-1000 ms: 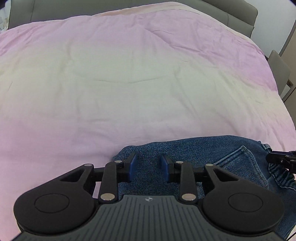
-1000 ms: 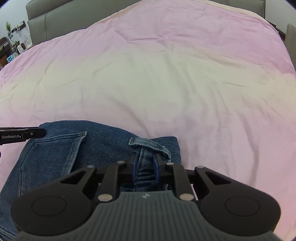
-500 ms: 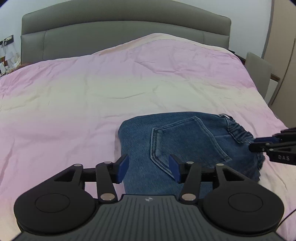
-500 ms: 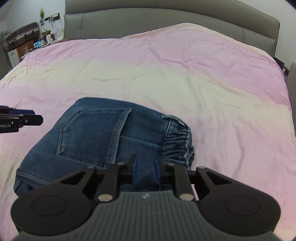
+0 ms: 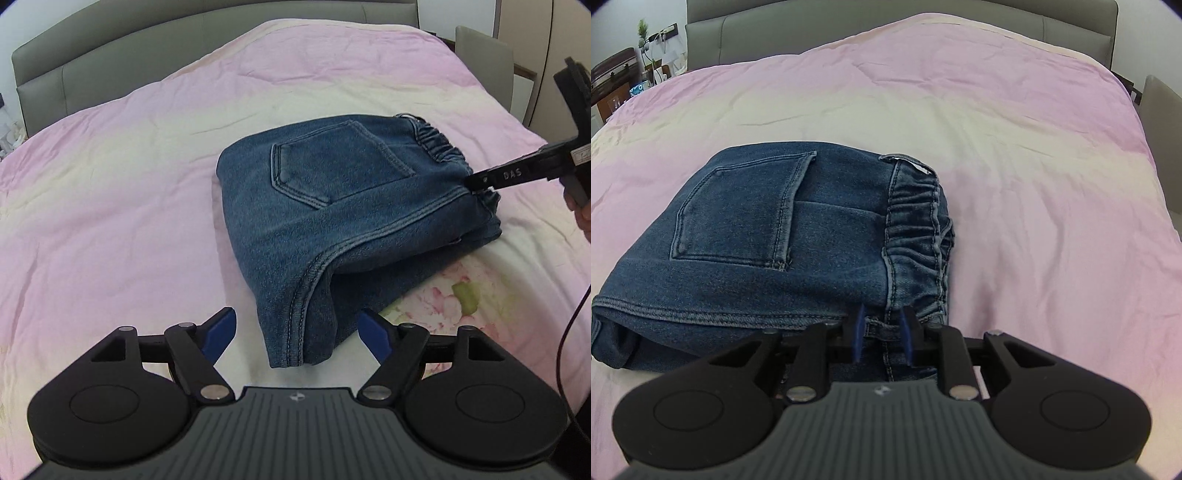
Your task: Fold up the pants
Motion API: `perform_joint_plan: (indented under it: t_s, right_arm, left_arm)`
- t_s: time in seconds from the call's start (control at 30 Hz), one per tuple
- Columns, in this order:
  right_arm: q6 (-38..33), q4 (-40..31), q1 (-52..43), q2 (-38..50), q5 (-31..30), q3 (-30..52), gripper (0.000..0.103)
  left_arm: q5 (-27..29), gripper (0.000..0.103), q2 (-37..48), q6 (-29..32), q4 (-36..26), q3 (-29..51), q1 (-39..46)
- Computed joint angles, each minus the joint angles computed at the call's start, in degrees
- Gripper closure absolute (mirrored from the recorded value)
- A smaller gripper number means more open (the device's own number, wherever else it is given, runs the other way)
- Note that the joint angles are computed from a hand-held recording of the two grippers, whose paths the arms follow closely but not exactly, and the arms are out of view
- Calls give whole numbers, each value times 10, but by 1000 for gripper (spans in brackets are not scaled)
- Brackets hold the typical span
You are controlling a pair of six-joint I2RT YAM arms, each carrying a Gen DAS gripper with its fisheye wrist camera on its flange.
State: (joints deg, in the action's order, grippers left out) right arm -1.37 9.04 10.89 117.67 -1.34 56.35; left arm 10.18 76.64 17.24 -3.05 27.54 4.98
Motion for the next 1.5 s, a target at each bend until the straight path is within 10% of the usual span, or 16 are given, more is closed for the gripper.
perform_joint_plan:
  t_s: [0.23,0.37,0.5,1.5]
  right_arm:
    - [4,-18,-6,-7,-10,5,86]
    - [-2,-23,-5,-5,-8,9,86]
    - [-5,-22,-6,-2,-12,11,86]
    - [-47,-25,-25,5,-48,12,86]
  left_arm:
    - [-50,15,114,-101,118,6,-50]
    - [-83,53,133,-115,127,25,-59]
    - [-55,69,116,-72,69,46,-29]
    - [62,71,116,46,-105,96,74]
